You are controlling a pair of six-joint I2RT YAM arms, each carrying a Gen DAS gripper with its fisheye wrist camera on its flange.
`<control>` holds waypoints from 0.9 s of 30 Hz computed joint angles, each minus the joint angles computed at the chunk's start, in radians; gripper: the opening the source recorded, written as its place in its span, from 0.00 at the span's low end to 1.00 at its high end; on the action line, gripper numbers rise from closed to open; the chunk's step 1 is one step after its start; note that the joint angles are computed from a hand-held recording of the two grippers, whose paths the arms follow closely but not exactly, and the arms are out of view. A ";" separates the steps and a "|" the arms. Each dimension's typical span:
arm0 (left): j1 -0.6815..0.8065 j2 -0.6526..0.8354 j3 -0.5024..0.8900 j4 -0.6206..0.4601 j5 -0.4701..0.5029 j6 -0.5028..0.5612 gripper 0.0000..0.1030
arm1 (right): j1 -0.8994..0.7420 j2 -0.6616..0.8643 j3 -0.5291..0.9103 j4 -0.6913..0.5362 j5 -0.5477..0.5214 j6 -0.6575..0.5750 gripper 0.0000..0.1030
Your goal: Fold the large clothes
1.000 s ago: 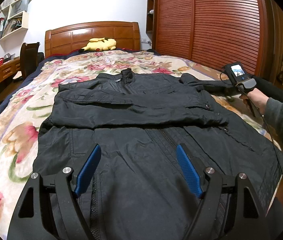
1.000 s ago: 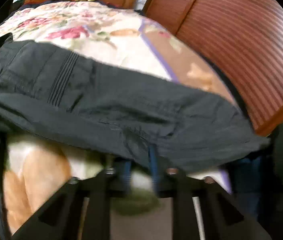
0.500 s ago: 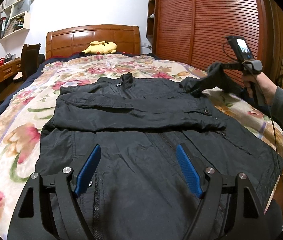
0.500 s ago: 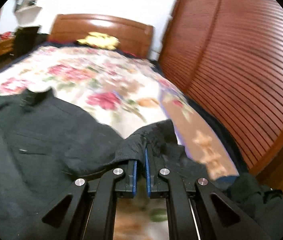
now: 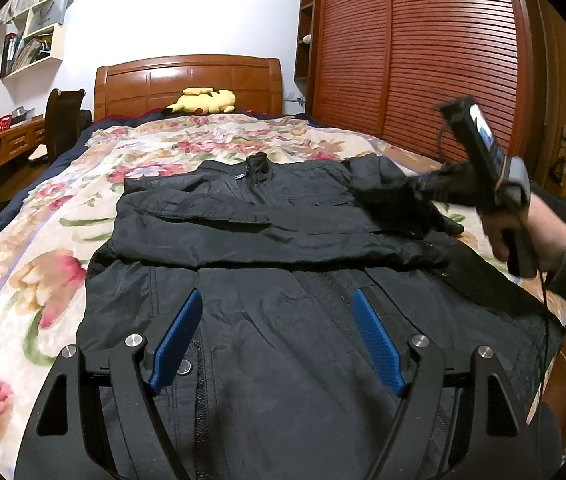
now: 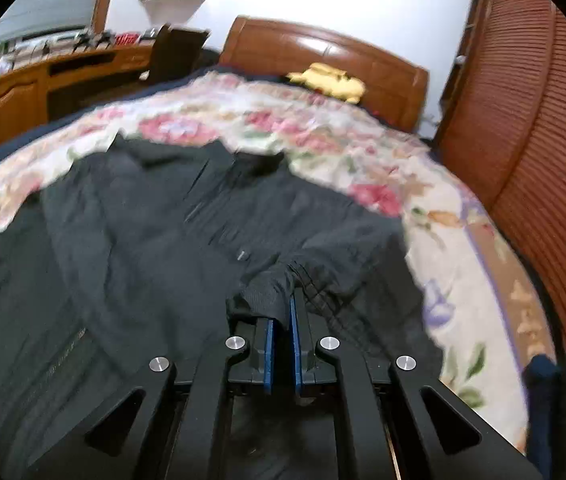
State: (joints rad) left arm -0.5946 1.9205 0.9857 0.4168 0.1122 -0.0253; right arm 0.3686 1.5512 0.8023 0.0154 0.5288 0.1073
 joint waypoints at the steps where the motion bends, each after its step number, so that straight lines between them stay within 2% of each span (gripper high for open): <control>1: 0.000 -0.001 -0.001 0.000 0.001 0.000 0.76 | 0.000 0.018 0.002 0.001 0.001 -0.011 0.07; 9: -0.002 -0.007 -0.008 0.007 0.000 0.001 0.76 | 0.000 0.027 0.028 -0.081 -0.004 0.021 0.07; 13: 0.000 -0.010 -0.011 0.008 -0.001 -0.003 0.76 | -0.007 0.018 0.033 -0.105 -0.011 0.038 0.21; 14: 0.001 -0.012 -0.013 0.009 0.001 -0.004 0.76 | -0.011 0.007 0.003 -0.074 -0.012 0.047 0.24; 16: 0.003 -0.017 -0.021 0.012 0.002 -0.004 0.76 | 0.000 -0.005 -0.035 -0.043 0.002 0.078 0.40; 18: 0.003 -0.018 -0.022 0.009 0.001 -0.003 0.76 | 0.008 -0.032 -0.080 -0.015 -0.001 0.082 0.47; 21: 0.004 -0.022 -0.026 0.009 0.002 -0.002 0.76 | 0.016 -0.083 -0.131 -0.007 0.007 0.088 0.51; 27: 0.004 -0.026 -0.029 0.009 0.002 -0.002 0.76 | -0.012 -0.180 -0.190 -0.050 0.038 0.098 0.51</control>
State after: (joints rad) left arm -0.5907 1.8945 0.9571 0.4262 0.1141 -0.0270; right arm 0.3571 1.3711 0.6126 -0.0345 0.5666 0.2050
